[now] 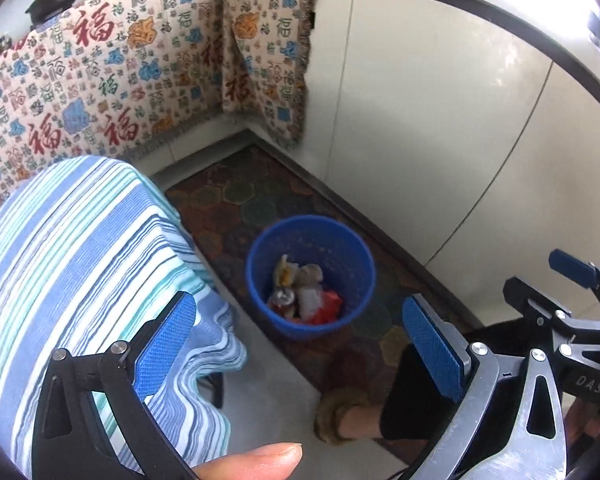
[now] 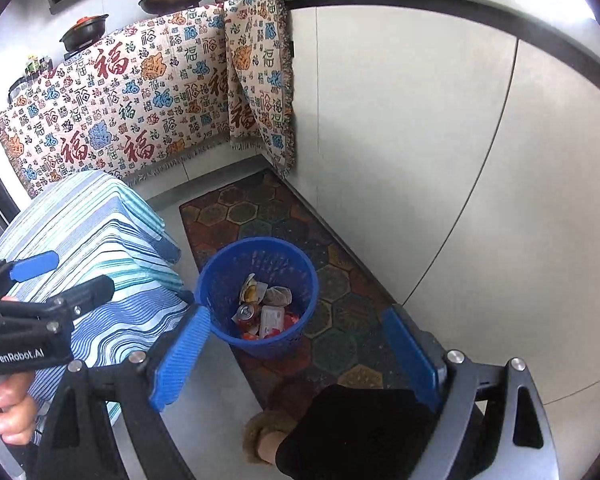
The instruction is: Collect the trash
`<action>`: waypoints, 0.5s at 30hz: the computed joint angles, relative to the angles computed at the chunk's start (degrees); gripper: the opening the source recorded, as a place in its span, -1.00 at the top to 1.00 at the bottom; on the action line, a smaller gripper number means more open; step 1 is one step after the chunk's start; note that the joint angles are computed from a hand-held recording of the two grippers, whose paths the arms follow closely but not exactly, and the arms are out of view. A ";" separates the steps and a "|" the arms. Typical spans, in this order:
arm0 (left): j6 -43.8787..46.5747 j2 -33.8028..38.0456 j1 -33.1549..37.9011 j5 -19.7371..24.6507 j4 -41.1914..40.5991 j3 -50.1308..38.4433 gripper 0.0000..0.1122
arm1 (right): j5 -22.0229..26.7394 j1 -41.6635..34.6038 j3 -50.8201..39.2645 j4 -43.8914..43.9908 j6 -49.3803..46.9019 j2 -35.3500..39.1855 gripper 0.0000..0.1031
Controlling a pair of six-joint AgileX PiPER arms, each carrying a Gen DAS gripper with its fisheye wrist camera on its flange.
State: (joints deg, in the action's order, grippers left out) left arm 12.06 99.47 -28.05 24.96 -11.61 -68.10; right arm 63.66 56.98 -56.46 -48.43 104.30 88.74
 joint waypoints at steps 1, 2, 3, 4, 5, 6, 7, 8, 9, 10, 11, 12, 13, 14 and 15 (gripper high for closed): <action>-0.79 -0.43 -0.41 -0.63 0.85 0.57 -0.83 | 0.24 0.07 -0.06 0.03 0.03 -0.05 -0.75; -2.47 -0.70 -0.77 -1.10 2.80 0.76 -0.83 | 0.50 0.12 -0.13 0.14 0.15 -0.10 -0.75; -4.18 -0.93 -1.11 -1.61 4.68 0.99 -0.83 | 0.57 -0.11 -0.23 0.28 -0.09 -0.08 -0.75; -5.57 -1.10 -1.42 -2.00 6.07 1.18 -0.83 | 0.72 -0.18 -0.32 0.42 -0.21 -0.09 -0.75; -6.02 -1.12 -1.55 -2.21 6.47 1.25 -0.83 | 0.76 -0.22 -0.35 0.47 -0.26 -0.10 -0.76; -6.44 -1.18 -1.66 -2.34 6.80 1.32 -0.83 | 0.81 -0.24 -0.36 0.45 -0.26 -0.13 -0.76; -6.36 -1.30 -1.60 -2.59 6.75 1.61 -0.83 | 0.79 -0.35 -0.42 0.39 -0.40 -0.11 -0.75; -6.87 -1.40 -1.71 -2.73 7.28 1.70 -0.83 | 0.99 -0.22 -0.62 0.34 -0.46 -0.02 -0.76; -7.52 -1.61 -1.77 -2.71 7.92 1.79 -0.83 | 1.12 -0.09 -0.79 0.26 -0.48 0.10 -0.75; -7.98 -1.71 -1.79 -2.83 8.40 1.90 -0.83 | 1.22 -0.03 -0.90 0.19 -0.64 0.17 -0.75; -8.81 -1.80 -1.90 -2.92 9.24 1.96 -0.83 | 1.26 -0.02 -0.99 0.15 -0.70 0.28 -0.75; -9.04 -1.88 -1.92 -2.80 9.47 1.90 -0.83 | 1.34 0.03 -1.12 0.14 -0.75 0.37 -0.75; -9.07 -1.98 -1.88 -2.76 9.49 1.93 -0.83 | 1.30 -0.07 -1.22 0.15 -0.93 0.41 -0.76; -9.60 -1.98 -1.96 -2.84 10.08 1.95 -0.83 | 1.21 -0.14 -1.26 0.16 -1.08 0.45 -0.75; -10.09 -1.99 -2.04 -2.97 10.60 2.07 -0.83 | 1.14 -0.17 -1.30 0.18 -1.14 0.48 -0.75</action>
State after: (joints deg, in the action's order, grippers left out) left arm 1.97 97.48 -30.09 22.00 -1.01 -66.03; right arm 64.80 56.80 -57.76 -48.24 103.16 89.22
